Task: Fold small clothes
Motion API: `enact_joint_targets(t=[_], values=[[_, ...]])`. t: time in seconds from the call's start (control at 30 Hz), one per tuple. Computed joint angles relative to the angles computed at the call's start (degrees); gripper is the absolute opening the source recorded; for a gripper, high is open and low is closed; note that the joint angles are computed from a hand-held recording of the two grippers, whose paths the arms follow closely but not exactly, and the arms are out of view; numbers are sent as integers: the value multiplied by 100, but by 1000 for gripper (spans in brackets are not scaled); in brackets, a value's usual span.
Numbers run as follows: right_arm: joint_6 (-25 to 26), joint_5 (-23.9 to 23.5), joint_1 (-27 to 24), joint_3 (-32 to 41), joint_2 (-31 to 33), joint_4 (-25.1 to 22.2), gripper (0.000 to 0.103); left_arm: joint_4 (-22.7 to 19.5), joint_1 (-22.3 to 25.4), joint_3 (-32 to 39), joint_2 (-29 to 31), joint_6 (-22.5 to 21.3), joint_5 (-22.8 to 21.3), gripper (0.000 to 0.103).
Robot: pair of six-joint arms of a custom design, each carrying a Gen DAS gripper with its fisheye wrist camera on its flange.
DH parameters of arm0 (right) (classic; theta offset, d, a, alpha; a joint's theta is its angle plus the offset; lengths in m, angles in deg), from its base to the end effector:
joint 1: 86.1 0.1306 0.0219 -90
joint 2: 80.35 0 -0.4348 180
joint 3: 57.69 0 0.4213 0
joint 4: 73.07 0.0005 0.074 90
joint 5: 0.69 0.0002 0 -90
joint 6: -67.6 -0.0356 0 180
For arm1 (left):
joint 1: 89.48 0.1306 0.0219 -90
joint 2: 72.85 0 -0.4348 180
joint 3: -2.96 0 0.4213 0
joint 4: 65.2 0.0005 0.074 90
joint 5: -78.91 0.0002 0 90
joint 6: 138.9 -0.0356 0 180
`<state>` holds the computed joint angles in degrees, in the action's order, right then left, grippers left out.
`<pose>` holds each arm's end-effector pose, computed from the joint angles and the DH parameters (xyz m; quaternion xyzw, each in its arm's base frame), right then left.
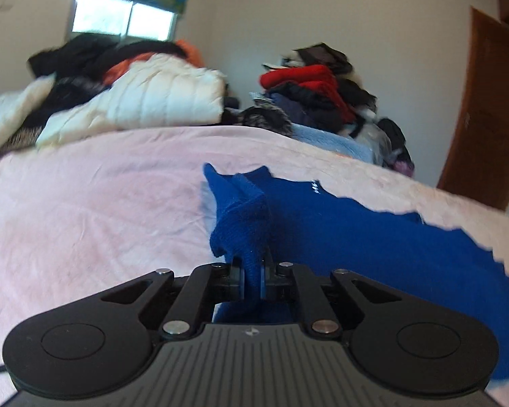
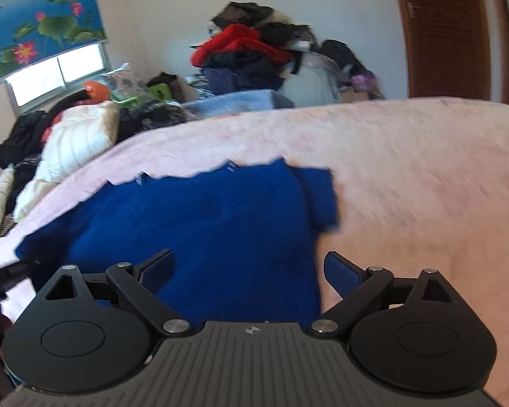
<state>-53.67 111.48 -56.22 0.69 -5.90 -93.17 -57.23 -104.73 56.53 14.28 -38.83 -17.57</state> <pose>0.3507 0.1854 0.3696 0.0976 0.8739 0.0784 0.4697 0.4348 -0.1149 0.2845 0.0081 0.8453 -0.0700 0.5296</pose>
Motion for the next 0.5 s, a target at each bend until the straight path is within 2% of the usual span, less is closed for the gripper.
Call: enact_joint_targets(t=[0.03, 0.1, 0.13, 0.23, 0.33, 0.4, 0.47, 0.5], values=[[217, -378, -85, 330, 205, -87, 102, -78, -101, 64, 31, -279, -42, 7], [542, -1419, -297, 1141, 795, -525, 102, -272, -165, 182, 93, -506, -7, 7], [666, -2054, -398, 1722, 1247, -959, 101, -397, -173, 251, 126, -524, -4, 7], [941, -3113, -462, 3318, 2515, -1966, 100, -335, -180, 199, 98, -484, -36, 7], [966, -3531, -380, 4978, 3761, -3086, 100, -186, -184, 102, 60, -442, -70, 7], [961, -3729, -315, 6006, 4515, -3863, 95, -117, -164, 69, 46, -392, -49, 7], [951, -3583, -182, 6729, 5023, -4421, 90, -136, -159, 81, 50, -396, -22, 7], [1031, -3532, -117, 6956, 5189, -4554, 89, -143, -165, 85, 53, -413, -21, 7]])
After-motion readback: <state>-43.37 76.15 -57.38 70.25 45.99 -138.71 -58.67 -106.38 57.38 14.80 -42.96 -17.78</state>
